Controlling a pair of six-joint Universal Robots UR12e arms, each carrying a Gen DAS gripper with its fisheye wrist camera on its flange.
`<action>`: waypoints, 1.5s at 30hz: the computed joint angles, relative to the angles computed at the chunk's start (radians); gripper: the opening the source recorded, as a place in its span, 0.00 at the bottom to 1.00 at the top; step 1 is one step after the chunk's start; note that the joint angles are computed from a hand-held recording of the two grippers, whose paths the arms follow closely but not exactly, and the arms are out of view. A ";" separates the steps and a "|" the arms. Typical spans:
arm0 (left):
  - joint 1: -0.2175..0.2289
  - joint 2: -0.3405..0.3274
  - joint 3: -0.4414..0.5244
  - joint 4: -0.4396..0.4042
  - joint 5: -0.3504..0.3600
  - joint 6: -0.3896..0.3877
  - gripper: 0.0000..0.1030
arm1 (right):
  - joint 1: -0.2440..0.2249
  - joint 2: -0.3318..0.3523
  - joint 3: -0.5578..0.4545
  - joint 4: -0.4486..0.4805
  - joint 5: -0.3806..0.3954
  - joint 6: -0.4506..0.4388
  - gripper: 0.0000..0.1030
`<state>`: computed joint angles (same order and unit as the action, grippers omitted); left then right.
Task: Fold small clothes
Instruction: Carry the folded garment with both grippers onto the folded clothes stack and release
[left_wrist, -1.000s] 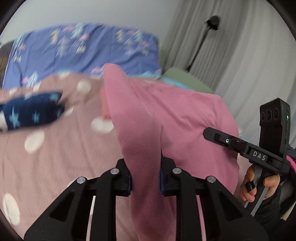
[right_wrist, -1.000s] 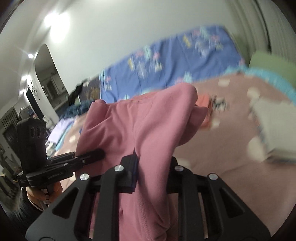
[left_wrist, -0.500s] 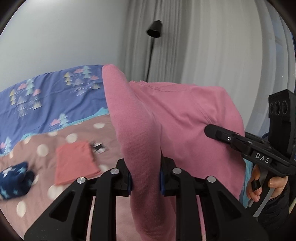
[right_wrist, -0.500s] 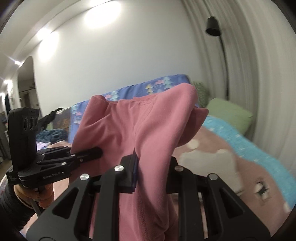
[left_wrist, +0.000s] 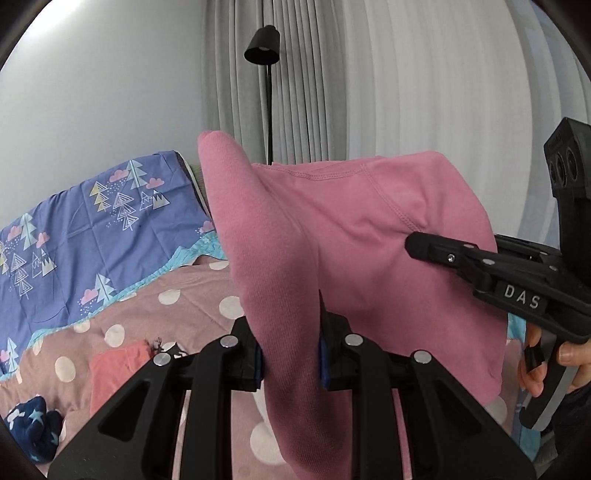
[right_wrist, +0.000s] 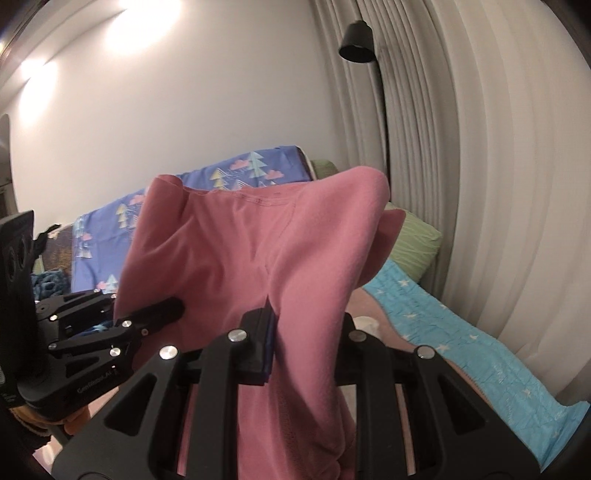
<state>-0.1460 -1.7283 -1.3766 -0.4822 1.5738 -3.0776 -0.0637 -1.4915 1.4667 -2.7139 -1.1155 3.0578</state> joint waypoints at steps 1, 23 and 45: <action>-0.004 -0.012 0.013 -0.007 0.009 0.014 0.21 | 0.003 0.008 -0.007 0.001 -0.012 -0.005 0.19; 0.018 -0.138 -0.068 -0.009 0.161 0.166 0.84 | 0.089 0.159 -0.023 0.245 -0.513 0.050 0.63; 0.024 0.131 -0.364 0.168 -0.001 0.126 0.99 | 0.086 -0.192 0.387 -0.185 -0.544 0.059 0.91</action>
<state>-0.1220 -1.5978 -1.7410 -0.3143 1.5729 -2.9513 0.0223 -1.6837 1.8541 -2.8994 -1.6592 3.1169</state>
